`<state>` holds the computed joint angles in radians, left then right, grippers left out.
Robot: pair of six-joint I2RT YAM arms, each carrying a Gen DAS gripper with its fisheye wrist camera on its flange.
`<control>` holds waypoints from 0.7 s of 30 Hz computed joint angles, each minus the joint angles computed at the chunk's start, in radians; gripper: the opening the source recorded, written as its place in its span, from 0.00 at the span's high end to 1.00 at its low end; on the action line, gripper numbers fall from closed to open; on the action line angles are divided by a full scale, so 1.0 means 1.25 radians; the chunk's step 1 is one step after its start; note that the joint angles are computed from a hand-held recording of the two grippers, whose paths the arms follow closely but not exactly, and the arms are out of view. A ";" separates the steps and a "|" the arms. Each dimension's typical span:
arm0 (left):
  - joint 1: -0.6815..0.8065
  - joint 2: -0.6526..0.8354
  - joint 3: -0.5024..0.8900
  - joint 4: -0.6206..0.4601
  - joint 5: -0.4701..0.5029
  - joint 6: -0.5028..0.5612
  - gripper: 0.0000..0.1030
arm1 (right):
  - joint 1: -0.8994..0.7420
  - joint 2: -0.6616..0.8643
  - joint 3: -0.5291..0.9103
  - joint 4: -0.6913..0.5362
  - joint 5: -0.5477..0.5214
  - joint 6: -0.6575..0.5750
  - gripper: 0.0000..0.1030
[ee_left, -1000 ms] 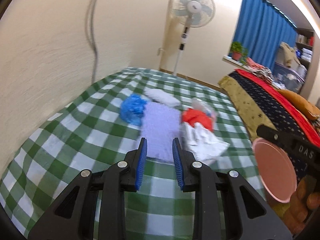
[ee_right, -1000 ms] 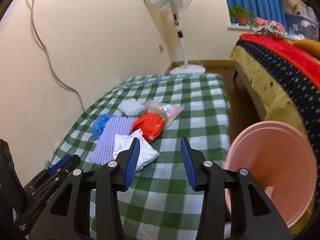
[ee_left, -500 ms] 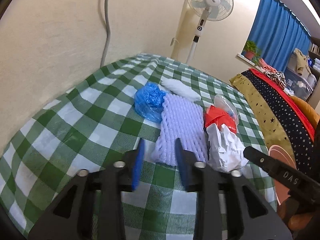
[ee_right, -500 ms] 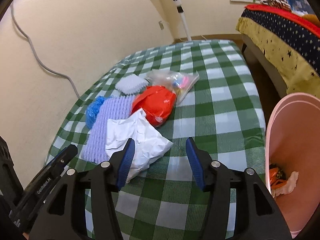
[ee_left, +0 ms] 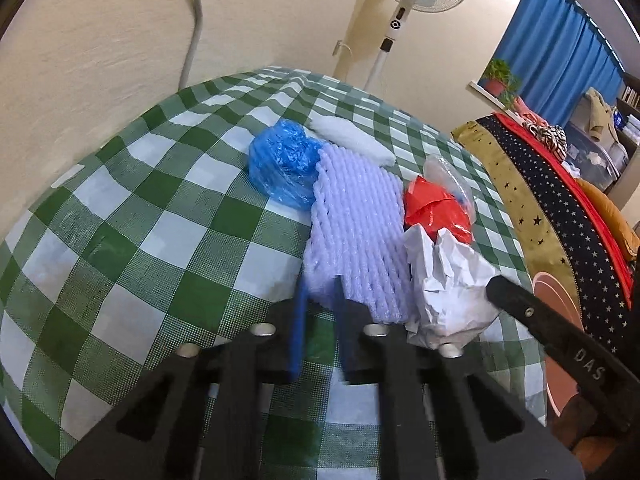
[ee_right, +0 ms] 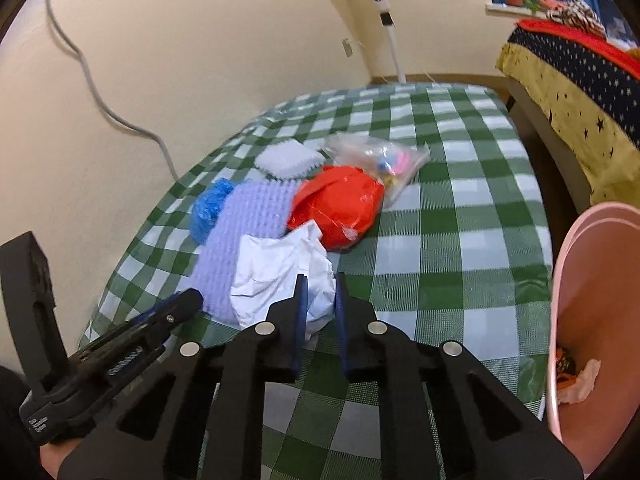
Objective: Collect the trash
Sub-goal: 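Grasp the lavender foam net with the left gripper while the right gripper grasps white crumpled paper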
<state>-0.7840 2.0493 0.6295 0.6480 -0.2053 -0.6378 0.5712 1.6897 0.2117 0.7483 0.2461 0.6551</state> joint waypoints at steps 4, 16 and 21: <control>-0.015 -0.025 -0.016 0.013 -0.019 0.015 0.92 | 0.032 -0.079 -0.026 -0.027 0.049 -0.006 0.92; -0.092 -0.206 -0.090 -0.032 -0.130 0.060 0.93 | 0.151 -0.480 -0.089 -0.338 0.229 0.030 0.94; -0.135 -0.271 -0.117 -0.059 -0.171 0.060 0.93 | 0.231 -0.671 -0.090 -0.554 0.333 0.089 0.94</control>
<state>-0.9530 1.7102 0.4831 0.5737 -0.4187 -0.5634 0.8605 0.8515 0.0990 0.0554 0.6624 0.7662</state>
